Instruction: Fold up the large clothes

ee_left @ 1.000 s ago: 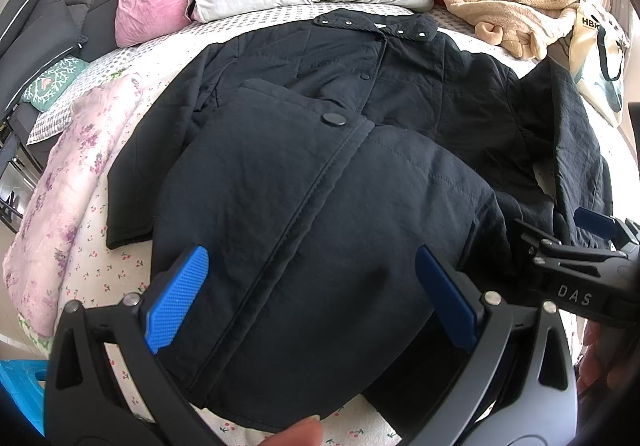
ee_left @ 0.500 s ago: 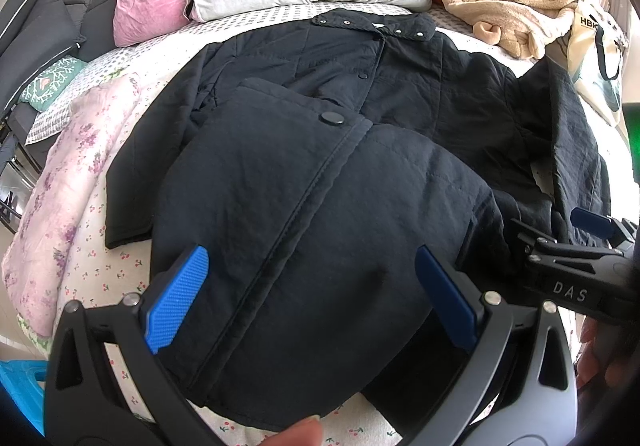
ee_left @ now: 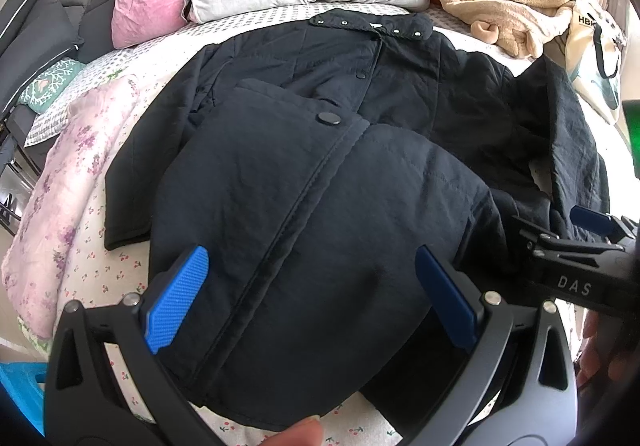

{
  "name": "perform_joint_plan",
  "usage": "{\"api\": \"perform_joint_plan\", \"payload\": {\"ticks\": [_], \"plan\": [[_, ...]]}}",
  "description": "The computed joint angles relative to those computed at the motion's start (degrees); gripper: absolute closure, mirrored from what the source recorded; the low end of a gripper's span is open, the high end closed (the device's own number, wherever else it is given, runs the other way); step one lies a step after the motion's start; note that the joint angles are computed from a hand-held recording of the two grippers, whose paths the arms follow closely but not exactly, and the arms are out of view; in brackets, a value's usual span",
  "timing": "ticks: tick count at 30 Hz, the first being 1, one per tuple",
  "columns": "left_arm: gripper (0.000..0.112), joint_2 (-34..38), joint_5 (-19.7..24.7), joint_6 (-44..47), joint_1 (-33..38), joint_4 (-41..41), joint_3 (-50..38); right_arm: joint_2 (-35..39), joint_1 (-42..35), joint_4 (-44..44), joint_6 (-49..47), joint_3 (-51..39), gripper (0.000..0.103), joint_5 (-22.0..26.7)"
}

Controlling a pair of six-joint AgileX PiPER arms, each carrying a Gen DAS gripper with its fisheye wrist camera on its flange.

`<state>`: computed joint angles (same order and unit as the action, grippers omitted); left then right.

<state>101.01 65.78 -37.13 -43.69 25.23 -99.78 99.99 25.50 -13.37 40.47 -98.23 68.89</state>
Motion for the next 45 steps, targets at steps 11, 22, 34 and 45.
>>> {"api": "perform_joint_plan", "payload": {"ticks": [11, 22, 34, 45], "plan": [[0.009, -2.8, -3.3, -1.7, 0.3, 1.4, 3.5, -0.6, -0.8, 0.1, 0.2, 0.8, 0.0, -0.2], [0.009, -11.5, -15.3, 10.0, 13.9, -19.0, 9.7, -5.5, -4.1, 8.5, -7.6, 6.4, 0.0, -8.5], [0.01, -6.3, -9.8, 19.7, 34.7, -34.0, 10.9, -9.2, -14.8, 41.9, -23.3, 22.6, 0.001, -13.4], [0.021, -5.3, -17.9, 27.0, 42.9, -52.1, 21.2, -5.7, -12.4, 61.9, -35.3, 29.0, 0.088, -18.7]]}}
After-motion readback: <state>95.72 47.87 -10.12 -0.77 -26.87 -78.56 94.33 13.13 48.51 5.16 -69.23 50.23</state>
